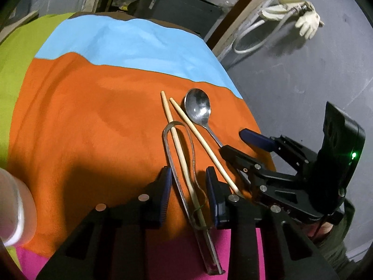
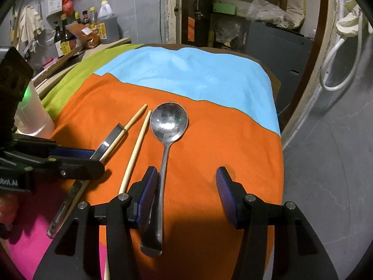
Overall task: Organize utensils
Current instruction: 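Grasp the steel fork with the left tool while the right tool grasps the steel spoon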
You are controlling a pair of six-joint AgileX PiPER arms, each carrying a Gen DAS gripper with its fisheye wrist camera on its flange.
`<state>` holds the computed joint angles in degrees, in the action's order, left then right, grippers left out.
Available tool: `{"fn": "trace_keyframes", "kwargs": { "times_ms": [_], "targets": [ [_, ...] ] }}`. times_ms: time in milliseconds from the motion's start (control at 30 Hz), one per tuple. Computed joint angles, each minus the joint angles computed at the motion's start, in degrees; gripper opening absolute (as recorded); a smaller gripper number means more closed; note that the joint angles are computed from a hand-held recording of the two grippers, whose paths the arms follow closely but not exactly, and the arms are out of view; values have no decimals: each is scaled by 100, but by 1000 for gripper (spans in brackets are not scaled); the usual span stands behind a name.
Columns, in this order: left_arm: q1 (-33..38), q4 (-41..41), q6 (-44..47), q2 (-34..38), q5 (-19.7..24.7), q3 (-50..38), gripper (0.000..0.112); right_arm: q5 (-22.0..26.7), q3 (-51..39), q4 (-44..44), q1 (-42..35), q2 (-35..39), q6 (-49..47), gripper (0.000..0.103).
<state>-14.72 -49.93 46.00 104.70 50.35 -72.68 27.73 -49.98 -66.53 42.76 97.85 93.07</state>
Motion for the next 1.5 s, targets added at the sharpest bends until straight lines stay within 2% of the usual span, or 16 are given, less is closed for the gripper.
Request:
{"fn": "trace_keyframes", "kwargs": {
  "times_ms": [133, 300, 567, 767, 867, 1000, 1133, 1300, 1400, 1500],
  "targets": [
    [-144, 140, -156, 40, -167, -62, 23, -21, 6, 17, -16, -13, 11, 51],
    [-95, 55, -388, 46, -152, -32, 17, -60, -84, 104, -48, 47, -136, 51],
    [-202, 131, -334, -743, -1115, 977, 17, -252, -466, 565, -184, 304, -924, 51],
    [-151, -134, -218, -965, -1446, 1345, 17, -316, -1028, 820, -396, 720, -1433, 52],
    [-100, -85, -234, -988, -1452, 1387, 17, -332, -1311, 1070, -485, 899, -1775, 53],
    [-164, 294, -566, -886, -1404, 1231, 17, -332, -1387, 1146, -519, 958, -1809, 51],
    [-371, 920, -1049, -832, -1453, 1023, 17, -298, -1403, 1138, -498, 969, -1776, 41],
    [-637, 1752, -1617, -724, -1478, 773, 17, -84, -1453, 968, -372, 1005, -1612, 40],
    [-721, 1912, -1671, -790, -1660, 887, 17, 0, -1390, 789, -306, 961, -1354, 40],
    [-711, 1706, -1443, -884, -1904, 1120, 16, 72, -1210, 431, -210, 840, -864, 40]
  ]
}}
